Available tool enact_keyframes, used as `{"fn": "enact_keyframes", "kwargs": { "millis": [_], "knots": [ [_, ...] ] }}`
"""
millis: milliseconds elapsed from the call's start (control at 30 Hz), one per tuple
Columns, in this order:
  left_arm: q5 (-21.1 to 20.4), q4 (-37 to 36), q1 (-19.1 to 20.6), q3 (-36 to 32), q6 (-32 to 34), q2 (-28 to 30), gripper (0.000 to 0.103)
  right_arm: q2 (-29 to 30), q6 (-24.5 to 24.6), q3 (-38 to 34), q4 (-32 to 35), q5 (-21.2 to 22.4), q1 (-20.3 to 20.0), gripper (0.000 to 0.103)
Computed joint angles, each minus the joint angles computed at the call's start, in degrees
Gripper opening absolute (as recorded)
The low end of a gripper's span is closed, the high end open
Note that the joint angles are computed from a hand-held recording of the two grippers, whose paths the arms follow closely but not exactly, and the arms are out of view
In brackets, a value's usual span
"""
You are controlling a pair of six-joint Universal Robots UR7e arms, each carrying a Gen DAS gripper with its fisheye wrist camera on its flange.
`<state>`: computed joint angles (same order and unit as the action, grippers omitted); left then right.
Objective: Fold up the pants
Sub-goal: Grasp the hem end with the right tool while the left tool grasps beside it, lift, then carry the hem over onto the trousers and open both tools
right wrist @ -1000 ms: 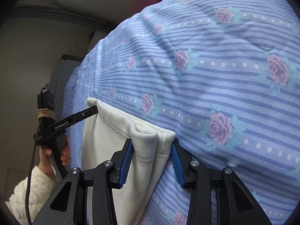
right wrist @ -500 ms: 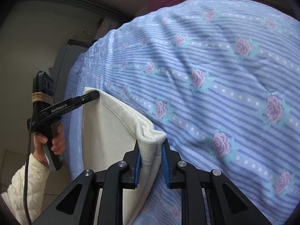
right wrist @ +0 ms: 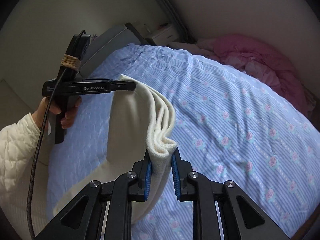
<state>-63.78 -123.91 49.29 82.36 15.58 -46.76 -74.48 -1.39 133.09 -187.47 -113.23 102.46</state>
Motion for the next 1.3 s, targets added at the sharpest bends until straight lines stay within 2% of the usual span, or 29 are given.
{"fn": "enact_keyframes", "kwargs": {
  "millis": [200,300,433,600,767,833,967,1033,1067,1133,1200,1233,1300],
  "knots": [
    [1.25,-3.42,-0.14,11.75,-0.59,-15.02,0.018,4.55,-1.66,-2.86,1.26,-5.78,12.29,0.019],
    [1.48,-3.3,1.18,17.05,0.05,-22.73,0.018,8.45,-0.91,-4.07,1.58,-7.82,18.11,0.02],
    [2.26,-2.63,4.52,24.07,-0.44,-32.3,0.018,15.59,0.39,-6.92,4.06,-9.36,24.29,0.02],
    [2.24,-1.14,11.38,31.07,-0.99,-40.79,0.018,25.24,4.07,-11.57,11.4,-7.57,29.47,0.019],
    [3.62,-0.31,19.2,35.02,-1.63,-44.23,0.02,35.09,4.9,-16.43,15.69,-5.09,31.75,0.019],
    [5.71,-0.04,21.49,36.75,-2.27,-46.18,0.025,38.27,5.4,-18.44,18.5,-4.25,32.0,0.019],
    [11.25,1.67,24.54,39.5,-3.59,-50.94,0.047,42.47,6.72,-21.06,23.26,-0.62,31.42,0.025],
    [12.99,3.65,25.17,40.81,-4.5,-54.45,0.047,43.37,9.2,-22.29,27.96,1.32,31.32,0.032],
    [12.46,4.66,25.53,41.43,-5.19,-56.37,0.047,43.38,9.77,-22.28,28.83,3.32,31.31,0.036],
    [10.76,6.7,25.64,42.74,-7.21,-60.09,0.047,42.33,9.82,-21.1,28.41,9.42,30.8,0.036],
    [7.47,7.83,25.63,43.86,-9.49,-63.03,0.047,41.04,10.52,-20.24,29.21,13.8,30.65,0.036],
    [5.49,7.38,25.91,44.32,-10.39,-63.86,0.047,40.45,10.62,-19.69,28.88,14.64,30.71,0.036],
    [1.67,5.6,26.69,44.5,-12.27,-63.78,0.048,39.57,10.9,-18.44,26.7,11.48,31.46,0.036]
  ]
}}
